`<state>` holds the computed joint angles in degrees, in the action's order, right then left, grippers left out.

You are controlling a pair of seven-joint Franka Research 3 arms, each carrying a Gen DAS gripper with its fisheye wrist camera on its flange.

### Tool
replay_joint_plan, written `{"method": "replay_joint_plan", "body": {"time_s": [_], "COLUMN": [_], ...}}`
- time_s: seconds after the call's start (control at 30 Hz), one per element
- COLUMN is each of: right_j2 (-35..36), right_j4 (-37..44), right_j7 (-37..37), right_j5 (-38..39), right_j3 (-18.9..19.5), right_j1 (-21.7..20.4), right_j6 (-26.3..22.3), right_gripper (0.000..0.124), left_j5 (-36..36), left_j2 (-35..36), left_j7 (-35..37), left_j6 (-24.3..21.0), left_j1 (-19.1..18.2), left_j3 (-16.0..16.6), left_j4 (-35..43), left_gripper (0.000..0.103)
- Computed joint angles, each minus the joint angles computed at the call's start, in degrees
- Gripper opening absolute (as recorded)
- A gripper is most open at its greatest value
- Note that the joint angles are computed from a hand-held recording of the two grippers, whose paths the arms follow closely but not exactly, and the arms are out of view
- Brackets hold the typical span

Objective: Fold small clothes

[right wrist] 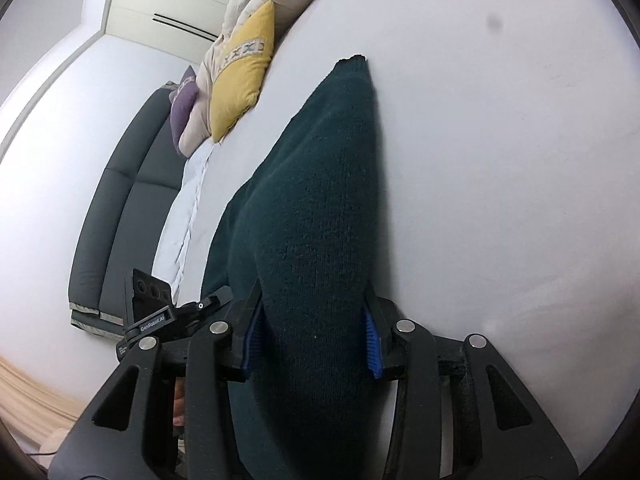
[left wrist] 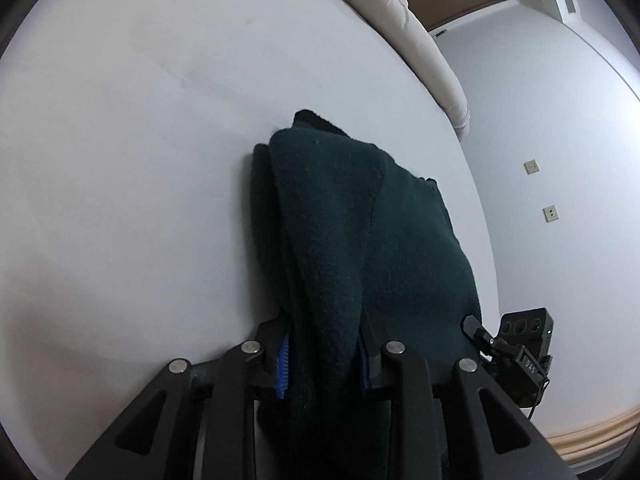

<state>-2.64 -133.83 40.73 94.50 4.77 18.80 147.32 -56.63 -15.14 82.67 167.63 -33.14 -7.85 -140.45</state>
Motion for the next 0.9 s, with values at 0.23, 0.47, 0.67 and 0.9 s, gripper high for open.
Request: {"method": "replay_joint_plan", "body": {"time_s": [0.23, 0.47, 0.67, 0.9], "right_j2": [-6.8, -17.7, -10.5, -12.6], "right_j4": [-4.6, -8.2, -3.4, -9.1], "right_j7": [9.2, -1.1, 3.1, -3.1], "right_j5": [-10.4, -4.9, -10.4, -0.5], "right_j3": [0.3, -5.1, -1.8, -3.2], "right_j1": [0.6, 2.4, 2.8, 0.1], "right_j6": [8.6, 5.0, 4.8, 2.8], "right_gripper": [0.043, 0.044, 0.044, 0.029], "left_j5": [16.3, 37.1, 44.1, 34.1], "left_j2": [-4.5, -6.1, 3.3, 3.6], "left_j7": [-16.7, -27.1, -31.0, -22.8], "left_j6": [0.6, -0.2, -3.5, 2.8], "left_j1": [7.5, 14.2, 11.1, 2.7], "left_j3": [-6.1, -11.6, -9.5, -1.3], "left_j4": [-2.5, 2.6, 7.1, 2.5], "left_gripper": [0.031, 0.031, 0.031, 0.015]}}
